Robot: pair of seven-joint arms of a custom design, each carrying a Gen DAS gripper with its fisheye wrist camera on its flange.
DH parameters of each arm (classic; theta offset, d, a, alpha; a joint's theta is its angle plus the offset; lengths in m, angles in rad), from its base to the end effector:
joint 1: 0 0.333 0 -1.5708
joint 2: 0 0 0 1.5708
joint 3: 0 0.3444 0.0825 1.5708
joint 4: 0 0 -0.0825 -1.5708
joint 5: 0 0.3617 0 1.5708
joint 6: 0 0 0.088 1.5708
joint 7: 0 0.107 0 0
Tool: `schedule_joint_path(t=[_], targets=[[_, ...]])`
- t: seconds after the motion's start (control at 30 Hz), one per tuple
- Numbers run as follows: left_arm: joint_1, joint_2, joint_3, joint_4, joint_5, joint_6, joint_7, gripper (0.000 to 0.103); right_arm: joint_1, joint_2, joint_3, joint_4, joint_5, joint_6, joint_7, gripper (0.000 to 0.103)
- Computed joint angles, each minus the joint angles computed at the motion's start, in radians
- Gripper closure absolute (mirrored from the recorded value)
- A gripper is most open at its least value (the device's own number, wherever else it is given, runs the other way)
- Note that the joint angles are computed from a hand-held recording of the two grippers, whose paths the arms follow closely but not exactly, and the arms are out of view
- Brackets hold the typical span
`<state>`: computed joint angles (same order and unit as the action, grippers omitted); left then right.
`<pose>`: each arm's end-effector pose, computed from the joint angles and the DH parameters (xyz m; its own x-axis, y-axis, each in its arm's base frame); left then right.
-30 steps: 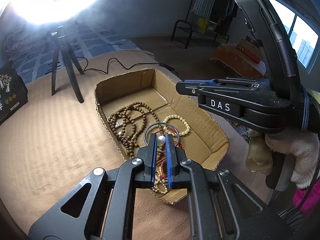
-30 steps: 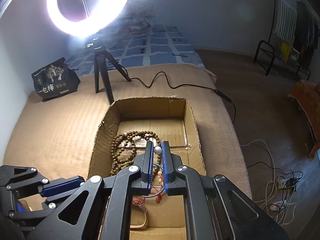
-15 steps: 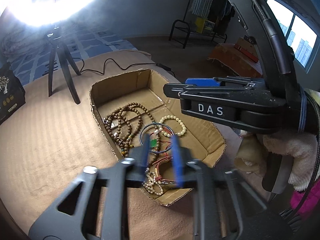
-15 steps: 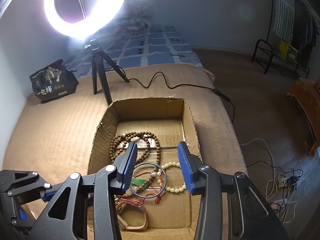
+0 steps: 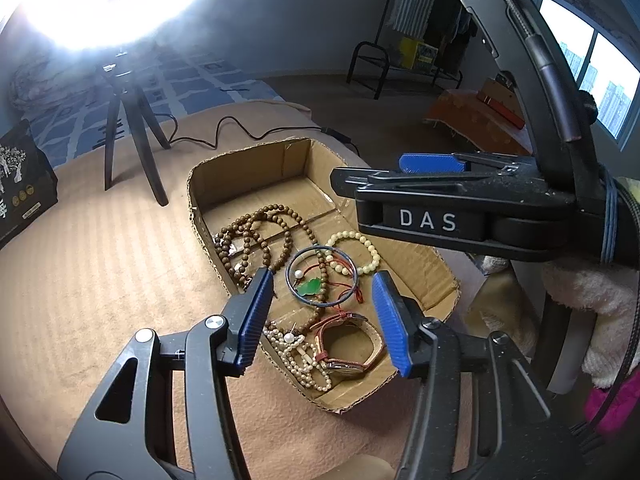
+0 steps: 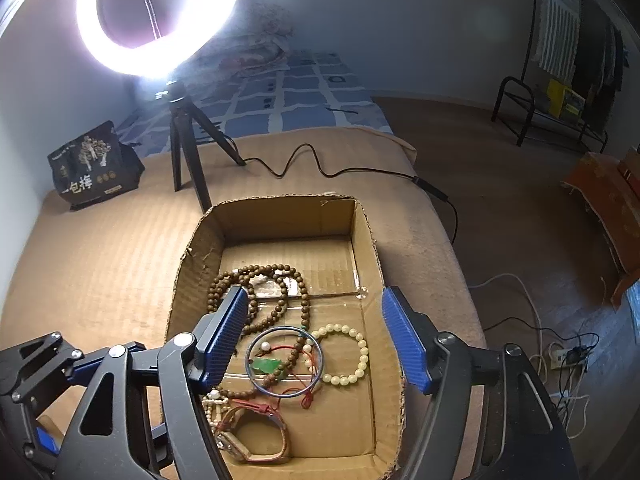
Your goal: Organize jewelry
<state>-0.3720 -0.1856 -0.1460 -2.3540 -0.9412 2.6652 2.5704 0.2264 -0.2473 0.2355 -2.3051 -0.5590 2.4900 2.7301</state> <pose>0.4314 -0.2222 0.4890 -0.7362 -0.6495 0.1902 -0.5894 0.4771 -0.6519 0.4248 0.2231 0.5262 -0.2917 -0.9551 -0.0524 -0.7666 0.2661 -0.5844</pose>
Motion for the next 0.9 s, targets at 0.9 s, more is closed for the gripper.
schedule_joint_path(t=[0.9], targets=[[-0.03, -0.153, 0.078, -0.094, 0.045, 0.008, -0.018, 0.036, 0.034, -0.058, 0.051, 0.035, -0.013, -0.139, 0.033, 0.033]])
